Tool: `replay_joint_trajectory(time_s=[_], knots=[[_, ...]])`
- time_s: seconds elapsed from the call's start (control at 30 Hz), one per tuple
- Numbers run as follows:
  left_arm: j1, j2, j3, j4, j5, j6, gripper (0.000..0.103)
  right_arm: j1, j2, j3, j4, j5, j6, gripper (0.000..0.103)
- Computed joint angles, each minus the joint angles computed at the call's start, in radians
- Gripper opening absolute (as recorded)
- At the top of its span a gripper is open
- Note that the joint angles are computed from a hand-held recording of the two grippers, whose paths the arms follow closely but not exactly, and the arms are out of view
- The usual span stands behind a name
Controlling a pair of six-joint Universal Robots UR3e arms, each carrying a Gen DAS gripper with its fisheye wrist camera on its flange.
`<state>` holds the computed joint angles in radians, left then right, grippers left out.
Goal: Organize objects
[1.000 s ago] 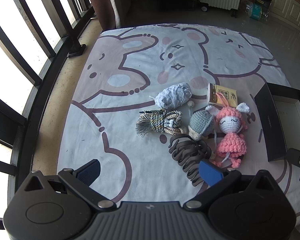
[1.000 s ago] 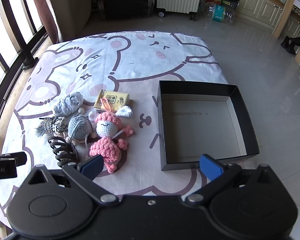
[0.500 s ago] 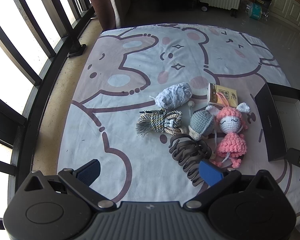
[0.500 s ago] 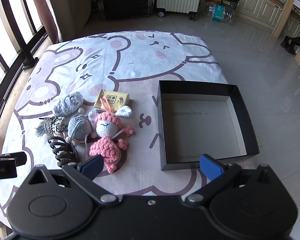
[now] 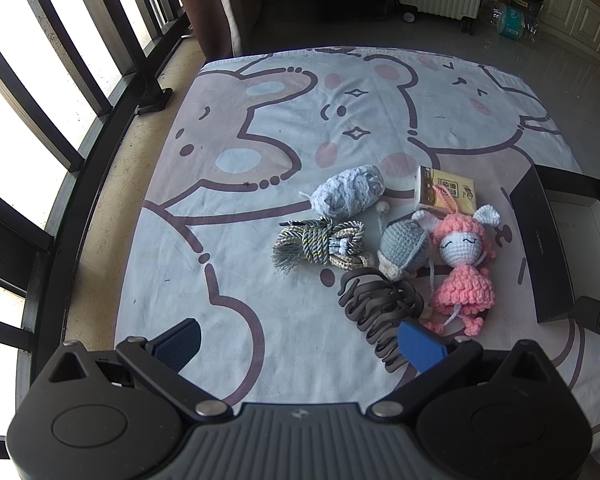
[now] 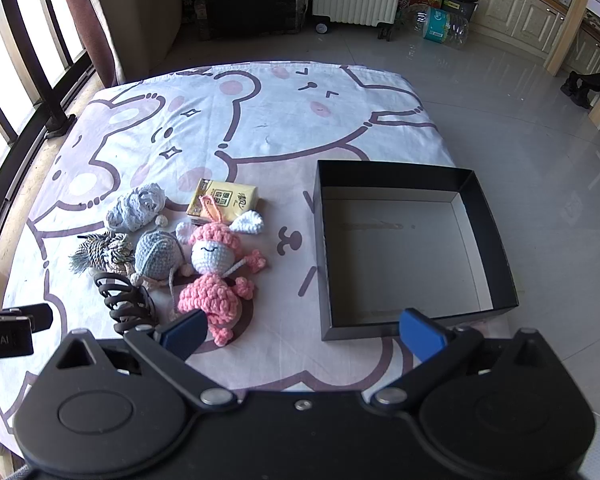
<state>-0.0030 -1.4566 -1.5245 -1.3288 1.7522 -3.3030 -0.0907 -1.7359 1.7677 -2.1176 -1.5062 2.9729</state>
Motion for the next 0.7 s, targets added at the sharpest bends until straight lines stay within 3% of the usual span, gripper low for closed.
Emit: replay_joint_trajectory(time_s=[0.7], knots=[[0.002,0.002,-0.001,-0.001,-0.001,0.004,0.103,-0.001,0.003,0.002,-0.003,-0.001,-0.001,0.103]])
